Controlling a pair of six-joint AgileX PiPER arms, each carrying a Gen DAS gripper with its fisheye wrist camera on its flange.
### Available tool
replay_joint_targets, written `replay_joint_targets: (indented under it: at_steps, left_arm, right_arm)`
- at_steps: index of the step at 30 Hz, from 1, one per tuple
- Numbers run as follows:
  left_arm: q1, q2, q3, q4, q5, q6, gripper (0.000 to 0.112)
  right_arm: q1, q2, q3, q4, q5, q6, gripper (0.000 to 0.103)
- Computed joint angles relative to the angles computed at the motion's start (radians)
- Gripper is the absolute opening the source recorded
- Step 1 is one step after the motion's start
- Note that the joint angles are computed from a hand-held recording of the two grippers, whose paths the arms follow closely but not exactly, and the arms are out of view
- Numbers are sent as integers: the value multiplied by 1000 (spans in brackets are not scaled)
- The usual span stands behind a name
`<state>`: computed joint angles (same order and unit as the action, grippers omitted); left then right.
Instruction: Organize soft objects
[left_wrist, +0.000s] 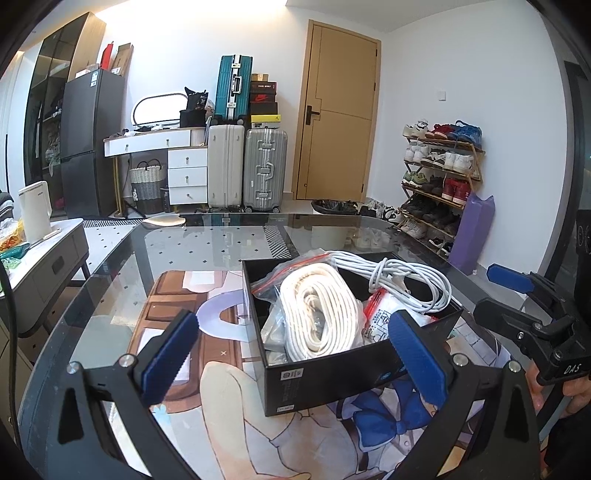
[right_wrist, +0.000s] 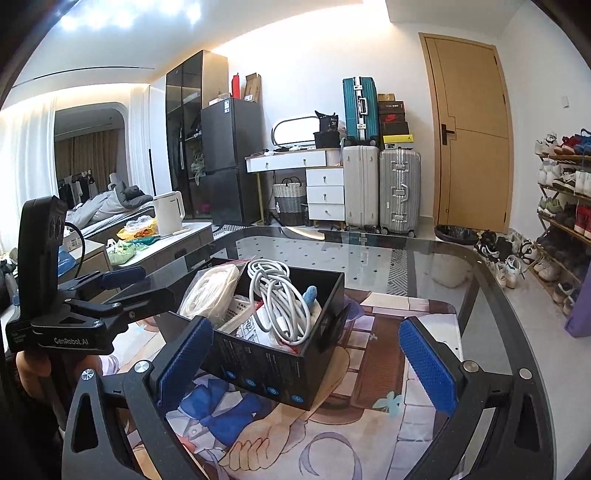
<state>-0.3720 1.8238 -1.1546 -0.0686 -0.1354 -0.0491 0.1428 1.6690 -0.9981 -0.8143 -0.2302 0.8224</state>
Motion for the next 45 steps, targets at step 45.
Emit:
replay_joint_targets:
  at_steps: [45]
  left_arm:
    - [4,-2,4,37,-2,-42,103]
  right_arm:
    - [0,2,0,10,-2,-6,102]
